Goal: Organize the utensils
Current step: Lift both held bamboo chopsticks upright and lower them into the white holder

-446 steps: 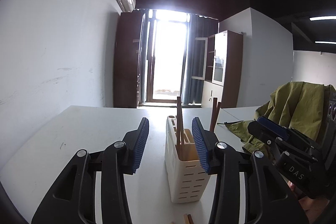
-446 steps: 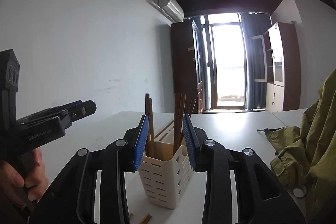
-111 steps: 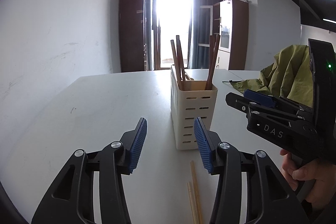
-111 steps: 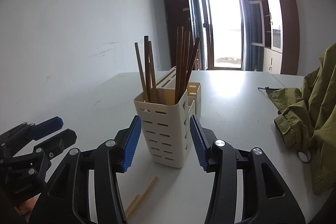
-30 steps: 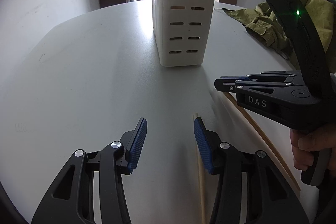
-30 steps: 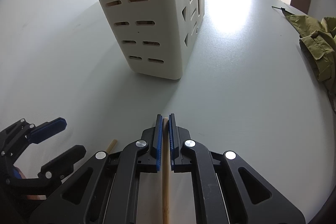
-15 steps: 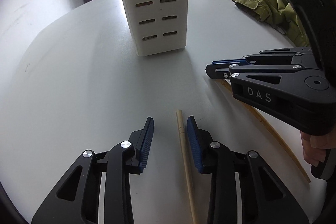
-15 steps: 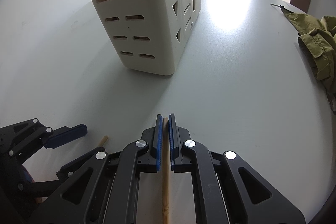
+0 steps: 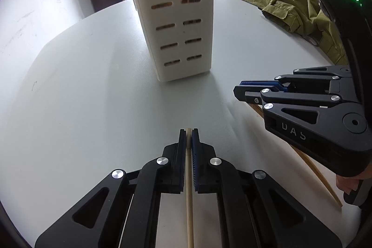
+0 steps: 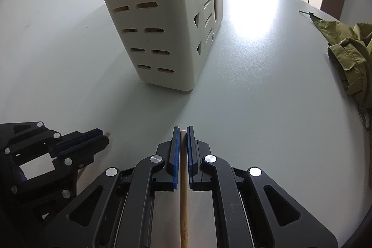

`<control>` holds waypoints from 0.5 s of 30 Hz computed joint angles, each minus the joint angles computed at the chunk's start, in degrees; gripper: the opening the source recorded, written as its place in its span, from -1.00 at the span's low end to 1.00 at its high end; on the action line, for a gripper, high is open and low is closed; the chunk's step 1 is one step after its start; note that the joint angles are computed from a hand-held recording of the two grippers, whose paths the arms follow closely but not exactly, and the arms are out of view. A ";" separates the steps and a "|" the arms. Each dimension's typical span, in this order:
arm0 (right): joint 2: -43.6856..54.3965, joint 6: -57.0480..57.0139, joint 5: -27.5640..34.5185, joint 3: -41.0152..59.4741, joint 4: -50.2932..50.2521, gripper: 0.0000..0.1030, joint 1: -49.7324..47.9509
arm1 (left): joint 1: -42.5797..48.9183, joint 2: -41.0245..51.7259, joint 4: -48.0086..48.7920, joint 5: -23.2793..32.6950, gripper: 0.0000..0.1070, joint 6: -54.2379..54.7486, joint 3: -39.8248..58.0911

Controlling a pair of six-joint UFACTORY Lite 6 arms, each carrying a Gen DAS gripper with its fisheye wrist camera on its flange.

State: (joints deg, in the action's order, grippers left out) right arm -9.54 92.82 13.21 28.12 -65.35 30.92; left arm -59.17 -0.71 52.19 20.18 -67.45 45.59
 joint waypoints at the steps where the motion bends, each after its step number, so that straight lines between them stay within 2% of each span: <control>1: -1.08 -0.96 0.52 0.00 1.16 -0.87 0.46 | 0.34 -1.63 -0.20 -0.20 -0.92 0.05 -0.22; 6: -7.55 -7.72 1.27 -0.39 8.69 -0.87 2.28 | 1.39 -9.83 -2.65 -0.95 -0.92 3.77 -1.18; 15: -17.09 -5.18 11.72 1.63 7.23 -0.87 9.57 | -0.41 -19.19 4.12 3.68 -0.92 -3.02 0.68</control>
